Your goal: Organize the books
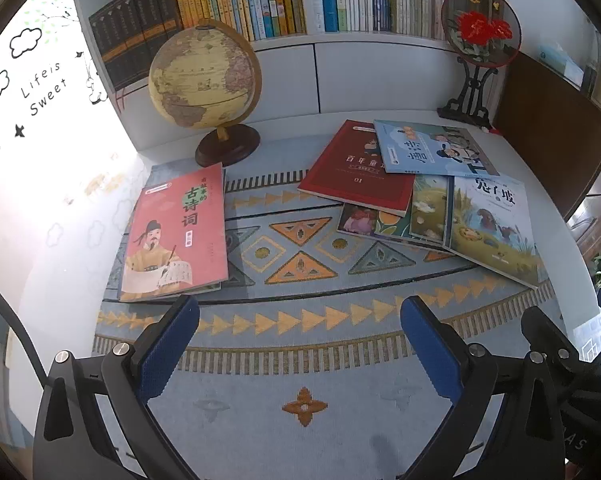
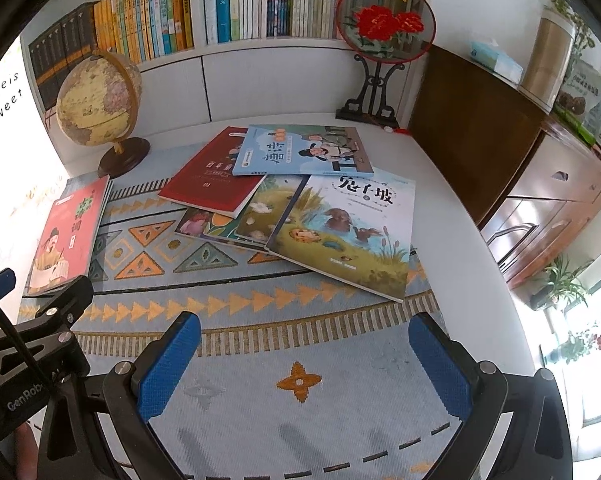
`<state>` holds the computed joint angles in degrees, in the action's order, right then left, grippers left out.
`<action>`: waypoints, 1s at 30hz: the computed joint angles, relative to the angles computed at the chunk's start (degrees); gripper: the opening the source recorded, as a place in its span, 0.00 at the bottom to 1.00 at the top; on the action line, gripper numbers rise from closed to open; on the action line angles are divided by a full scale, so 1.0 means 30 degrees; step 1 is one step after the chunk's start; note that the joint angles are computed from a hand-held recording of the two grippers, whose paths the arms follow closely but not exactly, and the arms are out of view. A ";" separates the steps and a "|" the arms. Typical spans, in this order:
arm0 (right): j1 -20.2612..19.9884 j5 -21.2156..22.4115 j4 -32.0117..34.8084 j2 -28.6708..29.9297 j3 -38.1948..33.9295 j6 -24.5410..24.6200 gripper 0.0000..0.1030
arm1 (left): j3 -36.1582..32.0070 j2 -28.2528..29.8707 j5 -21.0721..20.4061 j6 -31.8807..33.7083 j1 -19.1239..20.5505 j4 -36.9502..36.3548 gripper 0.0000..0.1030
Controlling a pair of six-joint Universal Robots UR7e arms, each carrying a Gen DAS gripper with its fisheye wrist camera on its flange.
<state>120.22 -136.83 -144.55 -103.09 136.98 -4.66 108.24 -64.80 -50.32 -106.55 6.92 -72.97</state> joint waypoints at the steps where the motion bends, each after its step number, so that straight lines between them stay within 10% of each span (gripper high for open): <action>1: 0.0012 -0.0006 -0.0011 0.0021 0.0004 -0.0005 1.00 | 0.0059 -0.0030 0.0014 -0.0020 -0.0011 -0.0088 0.98; 30: -0.0543 0.0173 -0.0096 0.0066 -0.0014 -0.0370 1.00 | 0.0047 0.0071 -0.0179 -0.0290 0.0164 -0.0318 0.98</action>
